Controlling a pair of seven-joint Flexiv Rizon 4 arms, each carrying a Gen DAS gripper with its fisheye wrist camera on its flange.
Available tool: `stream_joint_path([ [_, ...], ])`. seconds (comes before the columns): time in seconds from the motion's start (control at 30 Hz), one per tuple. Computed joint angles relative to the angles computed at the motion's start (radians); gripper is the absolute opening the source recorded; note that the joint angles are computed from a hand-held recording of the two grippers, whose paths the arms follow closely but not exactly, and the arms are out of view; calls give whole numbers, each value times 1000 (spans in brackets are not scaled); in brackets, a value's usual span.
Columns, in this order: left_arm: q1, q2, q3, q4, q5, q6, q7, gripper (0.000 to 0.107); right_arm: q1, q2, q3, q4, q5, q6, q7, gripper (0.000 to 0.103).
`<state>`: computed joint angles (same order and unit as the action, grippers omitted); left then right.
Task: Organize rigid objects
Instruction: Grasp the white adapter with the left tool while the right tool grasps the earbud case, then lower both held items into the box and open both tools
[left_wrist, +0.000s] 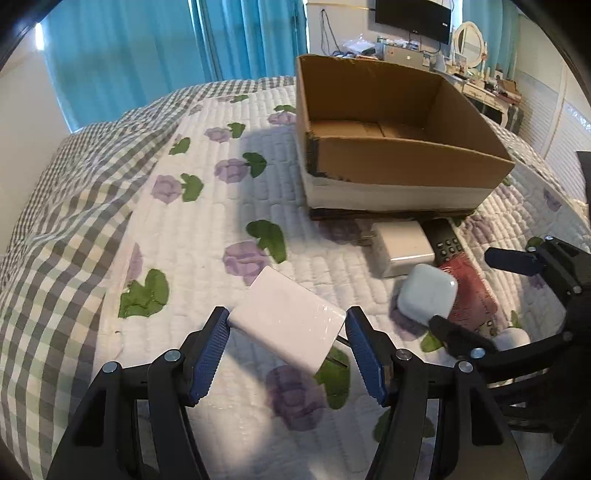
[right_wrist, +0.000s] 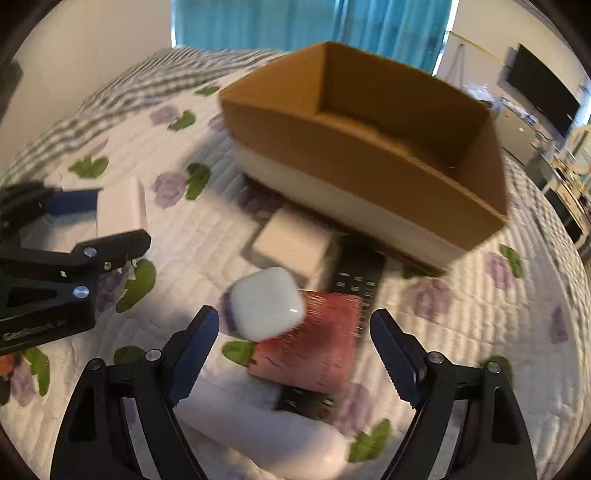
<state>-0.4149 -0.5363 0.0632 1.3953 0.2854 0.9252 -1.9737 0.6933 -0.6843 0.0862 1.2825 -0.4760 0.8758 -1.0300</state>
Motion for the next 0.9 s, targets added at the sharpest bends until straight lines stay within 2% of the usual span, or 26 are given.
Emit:
stream_joint_path([
  [0.23,1,1,2,7,1,-12,-7,66,20,-72,-11,-84,1,-60,-33,82],
  [0.33,-2,-3,1,1,6,-19,-6,66,26,-79,-16,-92,-3,-60,-33,73],
  [0.4,-1,-5,0,-1,5,-22,-5,66,34,-82,-26,-92,-15,-62,-30,72],
  [0.53,3,-4,-1,4,0,-17,-13,66,42,-81,-36,-80,-41,-49,-30,53],
  [0.9,-11,13,7,17,18,18,-32,66,30,-7,-58,19,-81,57,74,53],
])
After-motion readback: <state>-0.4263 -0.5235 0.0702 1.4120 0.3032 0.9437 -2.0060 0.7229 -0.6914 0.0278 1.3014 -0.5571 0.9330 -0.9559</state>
